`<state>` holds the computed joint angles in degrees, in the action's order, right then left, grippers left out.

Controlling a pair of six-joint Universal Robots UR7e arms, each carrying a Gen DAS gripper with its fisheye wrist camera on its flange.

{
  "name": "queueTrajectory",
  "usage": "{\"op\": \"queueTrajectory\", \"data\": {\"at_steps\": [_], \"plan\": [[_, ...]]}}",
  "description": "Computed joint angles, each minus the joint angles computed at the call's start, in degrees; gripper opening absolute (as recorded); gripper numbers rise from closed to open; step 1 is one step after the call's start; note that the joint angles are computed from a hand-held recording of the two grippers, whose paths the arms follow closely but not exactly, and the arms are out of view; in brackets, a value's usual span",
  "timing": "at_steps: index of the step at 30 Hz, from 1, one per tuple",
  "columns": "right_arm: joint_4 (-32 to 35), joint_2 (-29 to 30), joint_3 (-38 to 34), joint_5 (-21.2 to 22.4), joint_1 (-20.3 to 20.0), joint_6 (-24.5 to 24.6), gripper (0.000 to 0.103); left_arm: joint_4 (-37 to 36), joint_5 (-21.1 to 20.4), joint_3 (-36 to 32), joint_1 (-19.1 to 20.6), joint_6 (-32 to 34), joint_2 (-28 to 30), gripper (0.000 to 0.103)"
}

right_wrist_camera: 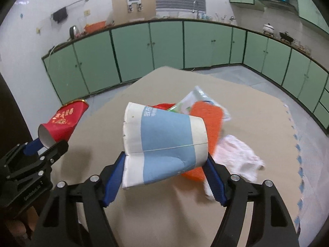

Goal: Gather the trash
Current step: 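Carry both cups over the black bin and open both grippers to drop them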

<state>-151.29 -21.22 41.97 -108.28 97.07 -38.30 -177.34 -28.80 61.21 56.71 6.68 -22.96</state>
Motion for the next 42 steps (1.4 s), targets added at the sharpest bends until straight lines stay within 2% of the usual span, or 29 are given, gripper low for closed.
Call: {"op": "queueTrajectory", "data": {"at_steps": [4,10,18,25,33,37,41,42], "plan": [[-6.95,-6.84,10.25,0.26,-0.64,0.7,0.072,0.45,-0.69,1.07,-2.11,0.31,0.07,0.058],[-12.83,-16.16,21.29,-0.35,-2.31,2.03,0.072,1.97,-2.5,2.0,-5.52,0.88,0.63,0.058],[-19.33,-25.69,32.12,-1.72,-5.17,3.01,0.072,4.77,-7.31,2.02,-9.78,1.69,2.55,0.058],[-22.71,-31.03,37.18,-3.77,-7.9,5.24,0.072,8.47,-12.79,-0.77,-12.13,2.3,5.91,0.058],[-26.05,-35.83,41.68,-6.81,-12.77,7.9,0.072,16.25,-20.35,-9.31,-12.96,2.36,13.25,0.058],[-25.19,-35.78,41.29,-8.7,-16.05,10.33,0.072,22.72,-24.05,-17.03,-12.62,3.04,18.89,0.058],[-20.92,-34.69,38.93,-9.83,-19.36,13.01,0.072,29.73,-25.82,-26.18,-12.31,4.51,25.11,0.058],[-18.98,-34.09,37.67,-9.94,-20.22,13.73,0.072,32.97,-26.23,-30.67,-11.98,5.08,27.89,0.058]]}}
